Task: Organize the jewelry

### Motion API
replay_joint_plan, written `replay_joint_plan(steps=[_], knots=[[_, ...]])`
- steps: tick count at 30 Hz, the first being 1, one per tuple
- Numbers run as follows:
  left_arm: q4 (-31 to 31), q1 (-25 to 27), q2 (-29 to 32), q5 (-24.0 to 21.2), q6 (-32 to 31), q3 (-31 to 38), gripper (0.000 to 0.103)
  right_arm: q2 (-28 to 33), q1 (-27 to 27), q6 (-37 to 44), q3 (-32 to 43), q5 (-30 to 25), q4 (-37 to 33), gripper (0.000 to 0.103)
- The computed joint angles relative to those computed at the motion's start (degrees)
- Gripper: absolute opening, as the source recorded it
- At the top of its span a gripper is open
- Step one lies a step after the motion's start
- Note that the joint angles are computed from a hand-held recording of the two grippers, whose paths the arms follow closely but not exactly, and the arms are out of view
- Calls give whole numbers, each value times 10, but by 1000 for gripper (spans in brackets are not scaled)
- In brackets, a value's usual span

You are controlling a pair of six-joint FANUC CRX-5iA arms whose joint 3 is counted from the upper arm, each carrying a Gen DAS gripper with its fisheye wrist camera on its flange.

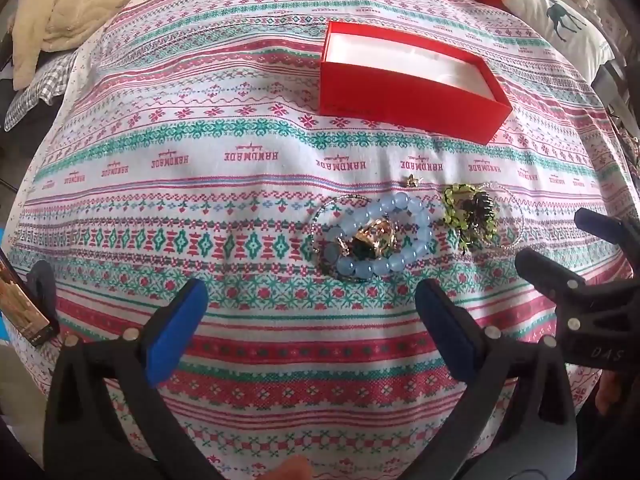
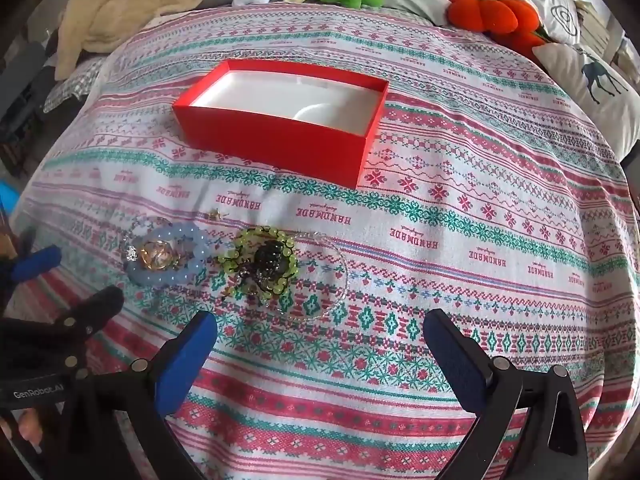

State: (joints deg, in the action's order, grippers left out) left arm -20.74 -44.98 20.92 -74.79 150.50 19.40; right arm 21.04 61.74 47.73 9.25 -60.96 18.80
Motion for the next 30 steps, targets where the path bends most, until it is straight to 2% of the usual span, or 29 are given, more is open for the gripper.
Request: replay_joint_plan(steps=[30], knots=[[1, 3, -6, 3, 5, -7, 103, 3, 2, 2, 3, -4, 6, 103]])
